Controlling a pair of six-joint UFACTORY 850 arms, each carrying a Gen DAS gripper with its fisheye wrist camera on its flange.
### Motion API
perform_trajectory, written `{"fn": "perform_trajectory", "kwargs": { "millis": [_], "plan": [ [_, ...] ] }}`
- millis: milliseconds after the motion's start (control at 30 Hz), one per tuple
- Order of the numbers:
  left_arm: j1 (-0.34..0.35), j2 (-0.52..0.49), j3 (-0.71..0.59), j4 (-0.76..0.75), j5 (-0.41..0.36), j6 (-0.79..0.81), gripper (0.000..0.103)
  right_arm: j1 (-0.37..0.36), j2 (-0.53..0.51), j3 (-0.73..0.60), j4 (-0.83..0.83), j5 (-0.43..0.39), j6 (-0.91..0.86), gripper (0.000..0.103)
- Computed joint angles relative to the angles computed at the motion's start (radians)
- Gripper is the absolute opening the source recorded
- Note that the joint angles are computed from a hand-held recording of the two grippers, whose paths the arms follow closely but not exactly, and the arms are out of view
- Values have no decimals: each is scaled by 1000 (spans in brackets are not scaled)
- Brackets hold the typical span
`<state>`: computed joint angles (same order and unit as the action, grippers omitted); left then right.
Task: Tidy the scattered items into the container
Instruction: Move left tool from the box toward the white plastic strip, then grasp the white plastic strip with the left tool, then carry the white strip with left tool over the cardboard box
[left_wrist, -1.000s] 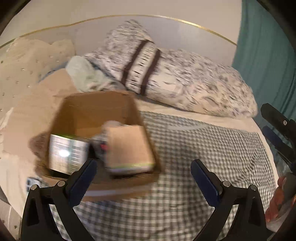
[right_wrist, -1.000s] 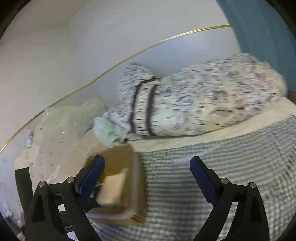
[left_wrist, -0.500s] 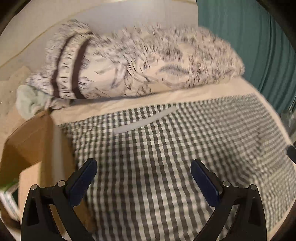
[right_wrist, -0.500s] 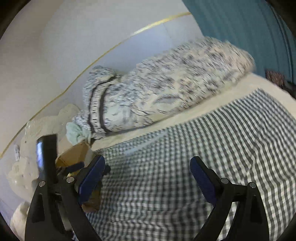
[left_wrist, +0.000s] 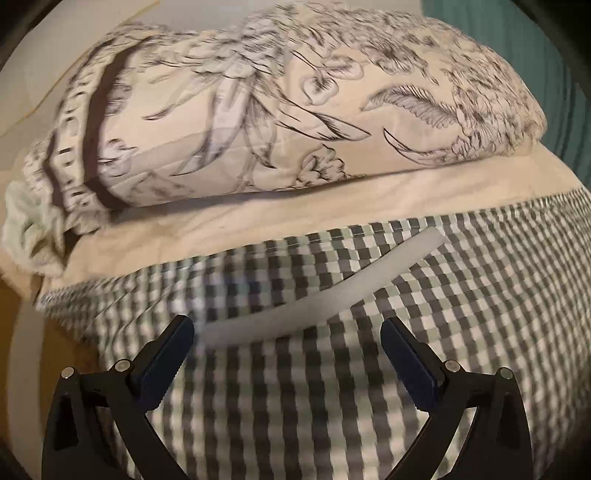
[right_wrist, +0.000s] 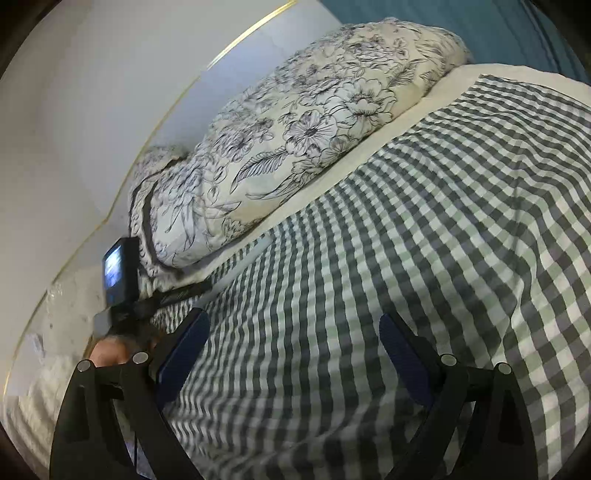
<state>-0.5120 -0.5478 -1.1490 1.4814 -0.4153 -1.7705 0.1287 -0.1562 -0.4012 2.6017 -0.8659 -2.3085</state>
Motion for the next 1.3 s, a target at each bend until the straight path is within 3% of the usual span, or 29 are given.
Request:
{"fn": "perform_trajectory", "kwargs": {
  "millis": [100, 200, 267, 300, 333, 367, 400, 433, 533, 800, 867, 967, 1033, 1167, 1233, 1300],
  "plan": [
    [7, -51, -36, -18, 3, 92, 103, 26, 50, 45, 120, -79, -166, 94],
    [14, -78, -47, 57, 1, 56, 103, 9, 26, 31, 34, -69, -89, 94],
    [24, -87, -62, 38, 17, 76, 102, 12, 16, 15, 20, -18, -48, 94],
    [34, -89, -68, 7, 51, 100, 92, 22, 14, 11, 42, 9, -66, 94],
    [46, -85, -66, -12, 103, 113, 72, 29, 19, 16, 57, 13, -80, 94],
    [56, -80, -61, -30, 153, 124, 65, 35, 22, 19, 73, 13, -95, 94],
    [53, -72, -54, -8, 162, 97, 46, 34, 23, 24, 72, 4, -98, 94],
    [46, -70, -52, -11, 155, 112, 33, 34, 23, 27, 71, -7, -98, 94],
    [9, -65, -50, -88, 77, 233, 15, 30, 5, 29, 71, -30, -85, 94],
    [-23, 79, 115, -107, 66, 101, 11, 9, -30, 25, 63, -81, -50, 94],
    [-40, 157, 191, -70, 80, 3, 10, 11, -22, 33, 68, -92, -58, 94],
    [-64, 267, 286, -163, 89, 7, 10, 7, 10, 52, 55, -87, -30, 94],
    [-90, 320, 321, -221, 59, 25, 10, 11, 63, 81, 60, -60, -22, 94],
    [-108, 487, 437, -163, 126, -135, 10, 29, 241, 166, 64, 35, -23, 94],
    [-134, 558, 481, -125, 111, -215, 10, 39, 330, 201, 64, 88, -17, 94],
    [-171, 647, 523, -196, 63, -152, 10, 50, 450, 244, 46, 151, 25, 94]
  ]
}}
